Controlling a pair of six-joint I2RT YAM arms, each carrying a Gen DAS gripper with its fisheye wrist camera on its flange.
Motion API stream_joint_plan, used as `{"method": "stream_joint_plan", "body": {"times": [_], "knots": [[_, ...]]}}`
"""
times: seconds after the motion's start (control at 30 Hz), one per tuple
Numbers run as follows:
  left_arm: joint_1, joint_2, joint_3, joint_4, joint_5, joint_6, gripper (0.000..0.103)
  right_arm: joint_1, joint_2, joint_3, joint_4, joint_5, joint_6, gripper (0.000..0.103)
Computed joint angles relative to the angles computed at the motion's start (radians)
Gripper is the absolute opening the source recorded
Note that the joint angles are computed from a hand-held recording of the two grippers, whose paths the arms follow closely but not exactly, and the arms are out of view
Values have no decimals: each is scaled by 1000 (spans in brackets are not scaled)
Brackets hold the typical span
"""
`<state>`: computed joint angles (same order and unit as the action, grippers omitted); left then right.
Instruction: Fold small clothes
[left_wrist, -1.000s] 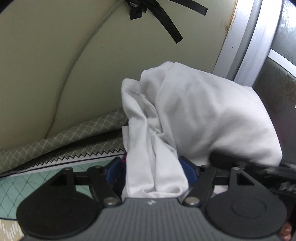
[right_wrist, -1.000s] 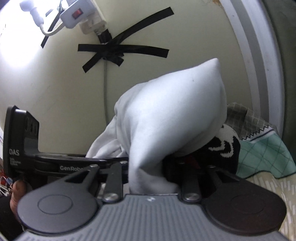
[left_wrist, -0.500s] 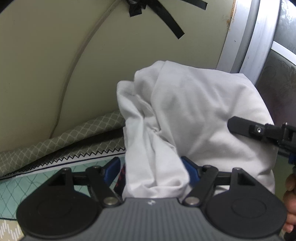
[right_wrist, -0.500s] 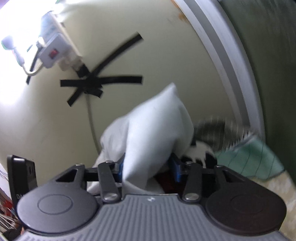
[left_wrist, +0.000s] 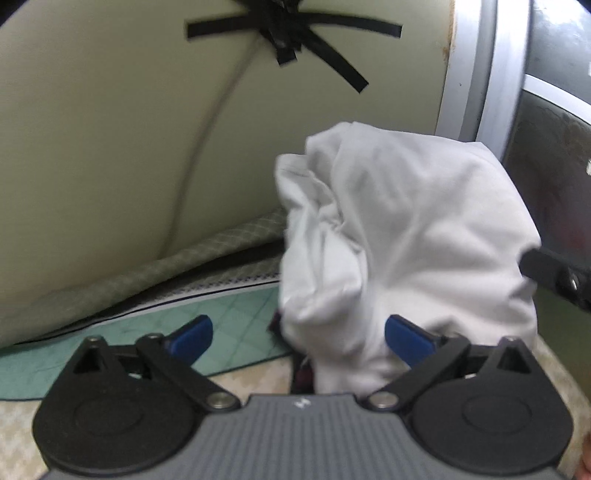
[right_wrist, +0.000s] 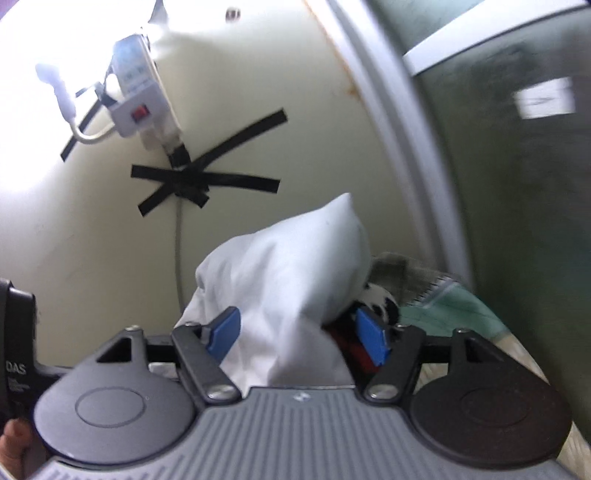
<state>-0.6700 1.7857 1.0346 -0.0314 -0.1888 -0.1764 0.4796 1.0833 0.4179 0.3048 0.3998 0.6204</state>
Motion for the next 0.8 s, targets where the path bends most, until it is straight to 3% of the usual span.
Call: {"method": "stream_joint_plan", "body": {"times": [0.17, 0.33, 0.5, 0.67, 0.8], "knots": [[-57, -170, -210, 11, -134, -15, 103, 315, -111, -80, -119, 252, 207, 69], [-87, -369, -431, 3, -157, -60, 103, 648, -24, -87, -182, 537, 521, 79], [-148, -618, -640, -12, -250, -104, 103, 904, 157, 50, -482, 732, 935, 79], [-215, -916, -791, -169, -381, -141, 103, 1050, 304, 202, -768, 775, 1231, 79], [-236, -1241, -862, -416, -404, -187, 103, 1136, 427, 317, -947, 796, 1430, 79]]}}
